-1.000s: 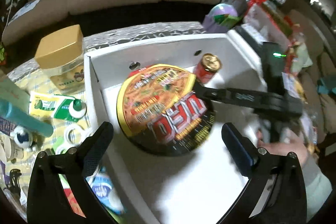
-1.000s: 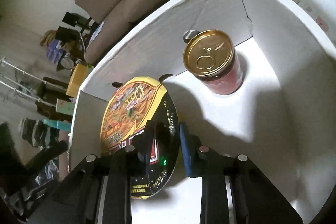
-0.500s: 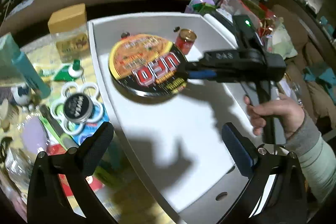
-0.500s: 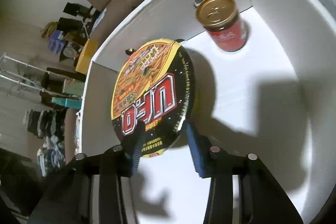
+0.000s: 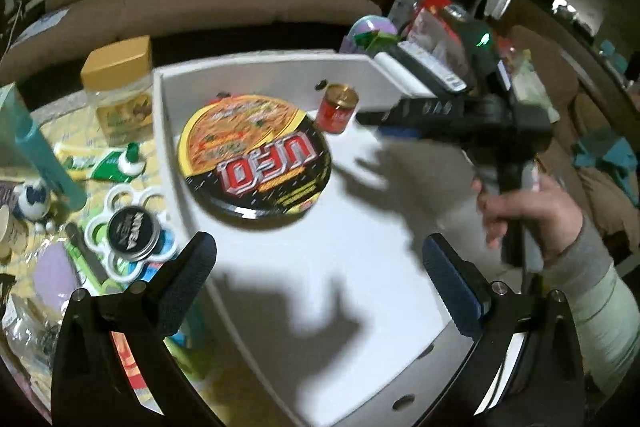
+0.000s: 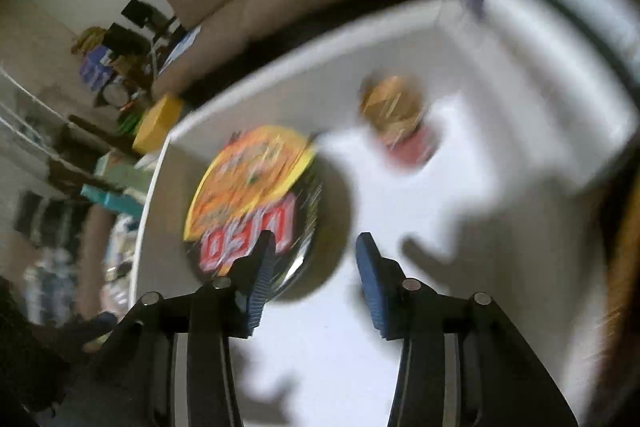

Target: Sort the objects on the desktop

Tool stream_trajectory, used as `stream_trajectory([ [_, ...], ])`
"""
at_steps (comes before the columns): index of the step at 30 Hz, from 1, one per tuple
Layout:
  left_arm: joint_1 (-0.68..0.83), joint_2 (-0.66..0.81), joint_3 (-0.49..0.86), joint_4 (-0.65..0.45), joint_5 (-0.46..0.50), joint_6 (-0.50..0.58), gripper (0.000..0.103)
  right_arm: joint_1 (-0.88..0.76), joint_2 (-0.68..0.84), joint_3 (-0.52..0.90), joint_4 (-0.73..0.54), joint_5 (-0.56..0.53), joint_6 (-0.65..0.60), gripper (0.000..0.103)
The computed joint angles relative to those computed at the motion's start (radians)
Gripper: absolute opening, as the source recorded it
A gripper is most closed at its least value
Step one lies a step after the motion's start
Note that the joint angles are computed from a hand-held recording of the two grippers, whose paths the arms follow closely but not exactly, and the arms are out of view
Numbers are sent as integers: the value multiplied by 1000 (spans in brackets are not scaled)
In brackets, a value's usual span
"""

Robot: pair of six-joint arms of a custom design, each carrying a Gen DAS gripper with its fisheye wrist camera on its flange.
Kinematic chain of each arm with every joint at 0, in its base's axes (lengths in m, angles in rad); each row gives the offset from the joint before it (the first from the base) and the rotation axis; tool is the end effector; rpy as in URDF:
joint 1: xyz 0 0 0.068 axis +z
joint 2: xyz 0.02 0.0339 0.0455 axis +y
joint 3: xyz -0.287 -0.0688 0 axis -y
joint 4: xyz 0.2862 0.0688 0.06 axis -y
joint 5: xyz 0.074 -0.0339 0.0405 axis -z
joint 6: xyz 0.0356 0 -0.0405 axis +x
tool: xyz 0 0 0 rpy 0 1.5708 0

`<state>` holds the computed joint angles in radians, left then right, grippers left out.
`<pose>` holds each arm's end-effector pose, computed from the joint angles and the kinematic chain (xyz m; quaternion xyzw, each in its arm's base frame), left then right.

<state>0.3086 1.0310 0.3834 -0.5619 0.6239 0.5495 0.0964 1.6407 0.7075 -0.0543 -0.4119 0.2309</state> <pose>0.1714 0.0328 0.1386 0.1672 0.9228 -0.2034 0.2811 0.3145 0.0447 0.1166 0.0043 0.9394 0.2391 0.2458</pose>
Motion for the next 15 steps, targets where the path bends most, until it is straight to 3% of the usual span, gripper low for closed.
stream_trajectory([
  [3, -53, 1, -8, 56, 1, -65, 103, -37, -13, 63, -42, 49, -35, 64],
  [9, -185, 24, -25, 201, -67, -167, 103, 41, 153, 231, -72, 218, -106, 63],
  [15, -196, 44, -51, 242, -45, -142, 103, 135, 333, 374, -100, 464, -180, 62],
])
